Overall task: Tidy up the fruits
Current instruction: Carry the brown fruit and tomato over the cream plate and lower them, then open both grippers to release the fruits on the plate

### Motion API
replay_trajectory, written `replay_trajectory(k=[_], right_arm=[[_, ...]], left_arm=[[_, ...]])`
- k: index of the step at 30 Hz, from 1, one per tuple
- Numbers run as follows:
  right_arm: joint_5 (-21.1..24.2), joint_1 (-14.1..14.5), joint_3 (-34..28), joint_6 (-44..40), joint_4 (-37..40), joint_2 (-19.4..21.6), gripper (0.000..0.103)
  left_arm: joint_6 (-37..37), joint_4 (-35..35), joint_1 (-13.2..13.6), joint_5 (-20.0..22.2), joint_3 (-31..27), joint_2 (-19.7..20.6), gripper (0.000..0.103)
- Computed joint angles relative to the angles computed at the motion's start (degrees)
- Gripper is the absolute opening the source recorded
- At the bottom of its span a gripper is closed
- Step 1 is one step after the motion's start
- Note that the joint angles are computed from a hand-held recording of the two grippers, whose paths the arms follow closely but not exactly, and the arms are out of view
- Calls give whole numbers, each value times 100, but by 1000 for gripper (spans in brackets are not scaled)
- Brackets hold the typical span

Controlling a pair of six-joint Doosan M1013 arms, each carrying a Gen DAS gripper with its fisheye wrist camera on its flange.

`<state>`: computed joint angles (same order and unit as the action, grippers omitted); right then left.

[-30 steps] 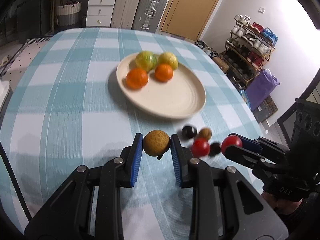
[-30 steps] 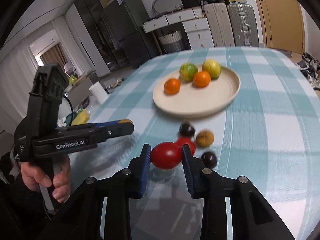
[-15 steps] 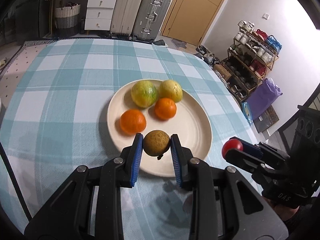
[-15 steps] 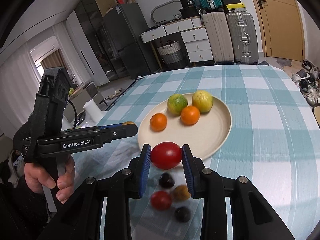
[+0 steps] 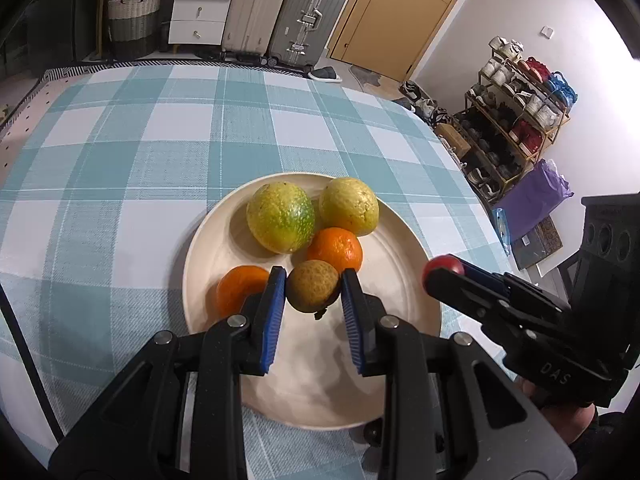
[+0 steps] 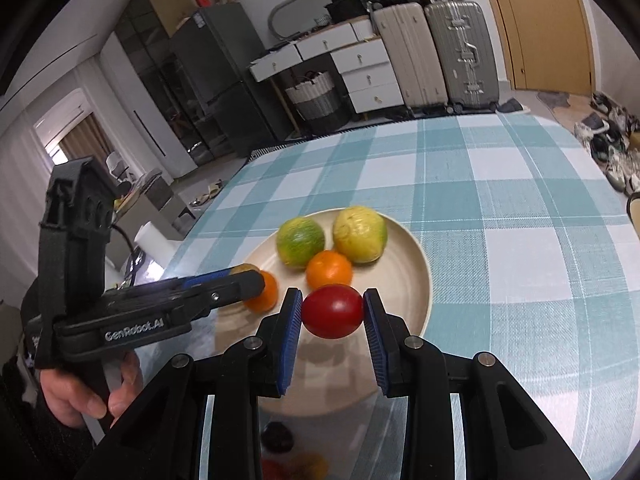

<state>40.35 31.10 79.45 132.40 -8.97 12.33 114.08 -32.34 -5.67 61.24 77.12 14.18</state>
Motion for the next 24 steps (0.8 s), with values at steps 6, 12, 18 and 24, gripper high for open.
replay_trajectory(k=[6, 12, 18, 24], right_arm=[[110, -125, -133, -119, 149, 148, 32], [233, -244, -223, -151, 429, 283, 32], [229, -276, -260, -131, 486, 348, 32], [80, -286, -233, -155, 542, 330, 42]], left_arm=[[-106, 172, -91, 6, -88, 117, 25], [-158, 252, -127, -19, -113, 150, 25], [-212, 171, -100, -48, -144, 169, 25], [-204, 95, -44, -123, -109, 102, 27]])
